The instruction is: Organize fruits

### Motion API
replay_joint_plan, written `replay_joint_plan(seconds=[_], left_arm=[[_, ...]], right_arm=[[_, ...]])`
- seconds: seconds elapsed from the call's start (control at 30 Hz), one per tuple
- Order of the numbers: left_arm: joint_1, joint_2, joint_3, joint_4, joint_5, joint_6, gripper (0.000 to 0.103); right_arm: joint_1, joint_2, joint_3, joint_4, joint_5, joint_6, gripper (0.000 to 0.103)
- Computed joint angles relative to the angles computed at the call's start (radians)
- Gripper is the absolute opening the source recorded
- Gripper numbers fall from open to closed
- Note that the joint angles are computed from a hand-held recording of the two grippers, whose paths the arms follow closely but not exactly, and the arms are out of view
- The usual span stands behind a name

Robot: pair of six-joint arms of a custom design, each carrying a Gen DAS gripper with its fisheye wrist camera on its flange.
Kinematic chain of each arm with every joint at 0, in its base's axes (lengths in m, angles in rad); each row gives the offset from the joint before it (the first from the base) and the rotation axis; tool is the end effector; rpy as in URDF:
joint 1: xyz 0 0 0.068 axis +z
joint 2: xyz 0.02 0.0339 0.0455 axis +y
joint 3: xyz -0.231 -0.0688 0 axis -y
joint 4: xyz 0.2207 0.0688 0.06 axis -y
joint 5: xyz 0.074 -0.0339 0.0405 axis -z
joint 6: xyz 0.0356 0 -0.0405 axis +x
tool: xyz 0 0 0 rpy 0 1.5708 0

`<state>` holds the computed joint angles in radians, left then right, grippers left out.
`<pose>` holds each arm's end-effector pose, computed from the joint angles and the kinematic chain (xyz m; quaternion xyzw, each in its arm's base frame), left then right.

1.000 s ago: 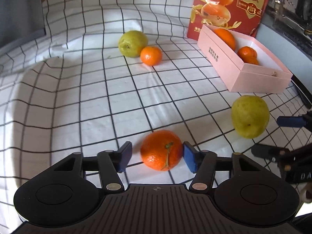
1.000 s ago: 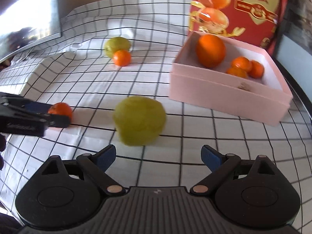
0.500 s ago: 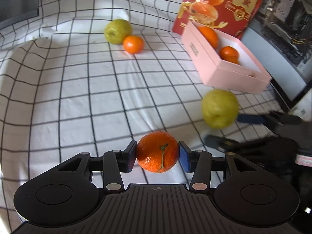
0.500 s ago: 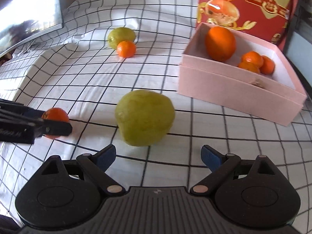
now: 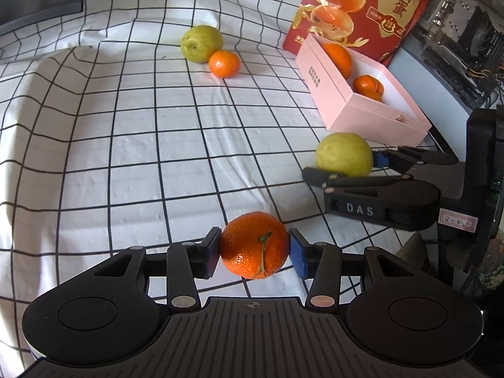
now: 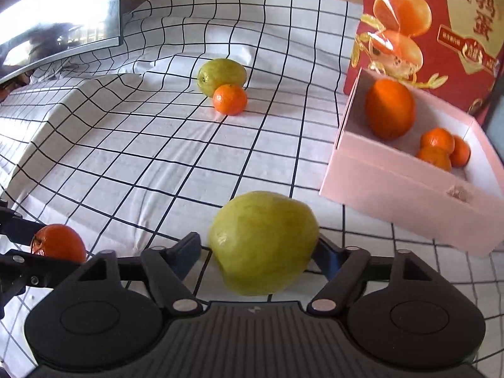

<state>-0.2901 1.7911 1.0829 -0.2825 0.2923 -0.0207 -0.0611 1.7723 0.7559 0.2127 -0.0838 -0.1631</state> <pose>0.3194 -0.1061 0.1505 0.1686 0.9338 -0.1817 0.2579 0.3090 -0.0159 0.1050 -0.0629 0.9245 -0.0032 0.3759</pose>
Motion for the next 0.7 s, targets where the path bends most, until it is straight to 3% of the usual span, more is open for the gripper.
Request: replay_joint_plan(seconds=[0.03, 0.33, 0.7], left_arm=[[-0.002, 0.003, 0.002, 0.000, 0.002, 0.000, 0.051], [-0.044, 0.053, 0.064, -0.008, 0.024, 0.022, 0.051], [-0.153, 0.218, 0.276, -0.085, 0.093, 0.081, 0.051]], right_arm=[[-0.001, 0.002, 0.006, -0.005, 0.005, -0.010, 0.065], [-0.048, -0.058, -0.012, -0.085, -0.050, -0.038, 0.064], [-0.255, -0.235, -0.136, -0.158, -0.062, -0.033, 0.064]])
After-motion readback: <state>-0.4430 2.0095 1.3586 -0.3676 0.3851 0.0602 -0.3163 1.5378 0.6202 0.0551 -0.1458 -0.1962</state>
